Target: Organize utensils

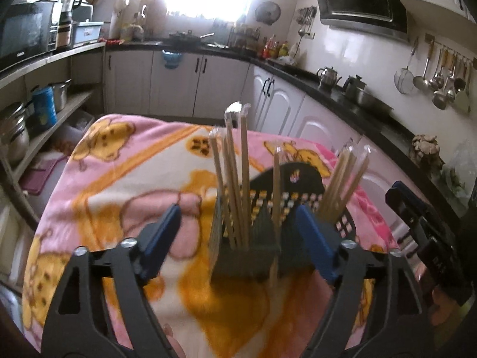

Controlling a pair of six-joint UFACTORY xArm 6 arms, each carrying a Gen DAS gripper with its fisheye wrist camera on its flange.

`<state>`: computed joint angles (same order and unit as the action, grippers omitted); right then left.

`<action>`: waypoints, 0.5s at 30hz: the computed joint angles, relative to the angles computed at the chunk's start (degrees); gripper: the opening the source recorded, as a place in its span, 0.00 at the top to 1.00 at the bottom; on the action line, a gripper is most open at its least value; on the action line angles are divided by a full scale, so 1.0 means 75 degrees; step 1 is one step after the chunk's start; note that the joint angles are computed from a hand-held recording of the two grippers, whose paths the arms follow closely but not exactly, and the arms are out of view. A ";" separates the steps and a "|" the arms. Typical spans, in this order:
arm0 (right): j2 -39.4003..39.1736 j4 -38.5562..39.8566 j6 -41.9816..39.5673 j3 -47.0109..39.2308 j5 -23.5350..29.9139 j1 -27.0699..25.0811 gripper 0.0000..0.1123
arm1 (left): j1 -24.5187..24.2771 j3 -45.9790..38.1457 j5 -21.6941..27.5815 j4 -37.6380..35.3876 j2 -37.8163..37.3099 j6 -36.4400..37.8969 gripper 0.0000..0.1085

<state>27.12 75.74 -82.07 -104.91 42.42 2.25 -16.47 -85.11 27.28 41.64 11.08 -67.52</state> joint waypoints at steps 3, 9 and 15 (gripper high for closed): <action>-0.0484 -0.0106 -0.0047 0.0639 -0.0088 -0.0062 0.38 | -0.0174 0.0494 0.0153 -0.0043 -0.0382 -0.0183 0.18; -0.1429 -0.0192 -0.0133 0.1819 -0.0242 -0.0198 0.21 | -0.0574 0.1415 0.0358 0.0045 -0.1037 -0.0624 0.15; -0.2041 -0.0782 0.0151 0.2587 -0.0126 -0.0410 0.16 | -0.0969 0.2020 0.0558 0.0476 -0.1524 -0.1424 0.15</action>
<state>11.82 69.87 -80.94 -85.51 41.48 -0.83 -23.74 -69.95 31.46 45.20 -0.35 -78.21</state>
